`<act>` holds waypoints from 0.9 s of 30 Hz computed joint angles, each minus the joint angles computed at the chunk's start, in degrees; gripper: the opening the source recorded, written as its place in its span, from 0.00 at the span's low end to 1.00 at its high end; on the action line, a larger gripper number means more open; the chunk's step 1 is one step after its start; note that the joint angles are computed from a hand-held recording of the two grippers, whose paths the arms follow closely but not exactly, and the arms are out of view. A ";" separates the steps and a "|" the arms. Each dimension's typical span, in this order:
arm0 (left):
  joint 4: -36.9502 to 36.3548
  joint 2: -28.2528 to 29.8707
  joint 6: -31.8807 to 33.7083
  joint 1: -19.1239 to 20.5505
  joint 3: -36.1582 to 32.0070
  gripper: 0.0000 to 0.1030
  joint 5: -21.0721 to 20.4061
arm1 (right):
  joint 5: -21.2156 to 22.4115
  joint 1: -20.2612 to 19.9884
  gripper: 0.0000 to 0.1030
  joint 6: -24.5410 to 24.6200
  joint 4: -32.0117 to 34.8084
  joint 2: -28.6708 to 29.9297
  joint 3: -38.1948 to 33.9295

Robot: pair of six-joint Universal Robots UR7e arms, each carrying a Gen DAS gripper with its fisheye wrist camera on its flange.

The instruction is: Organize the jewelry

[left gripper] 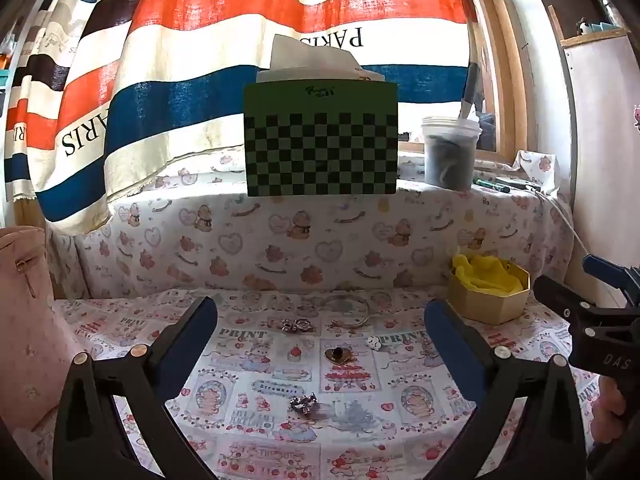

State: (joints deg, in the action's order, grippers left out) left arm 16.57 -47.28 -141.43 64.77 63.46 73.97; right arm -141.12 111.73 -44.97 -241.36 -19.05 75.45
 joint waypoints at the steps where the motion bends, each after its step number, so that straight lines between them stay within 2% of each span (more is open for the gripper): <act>1: -0.04 0.00 -0.13 0.03 0.00 1.00 0.16 | -0.09 0.04 1.00 0.11 -0.05 0.02 -0.03; 13: -0.37 -0.54 -0.71 0.21 0.97 1.00 1.42 | -0.62 0.05 1.00 1.64 1.46 -0.37 0.43; 14: -0.90 -0.83 -0.99 0.24 1.31 0.99 1.17 | -0.62 0.05 1.00 1.64 1.46 -0.37 0.43; 16: -1.02 -1.21 -1.32 0.35 1.70 0.89 1.81 | -0.62 0.04 1.00 1.63 1.40 -0.41 0.52; 20: -0.35 -1.04 -0.97 0.20 1.55 0.89 1.58 | -0.62 0.05 1.00 1.63 1.43 -0.43 0.54; 23: -0.56 -1.09 -0.92 0.20 1.70 0.89 1.49 | -0.60 0.04 1.00 1.65 1.42 -0.47 0.61; 27: 0.23 -0.88 -1.11 0.16 1.22 1.00 1.19 | -0.58 0.03 1.00 1.63 1.42 -0.48 0.63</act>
State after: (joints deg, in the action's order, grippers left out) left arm 16.81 -48.16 -142.54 64.94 64.68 75.16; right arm -141.70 111.76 -43.34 -239.93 -19.53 76.08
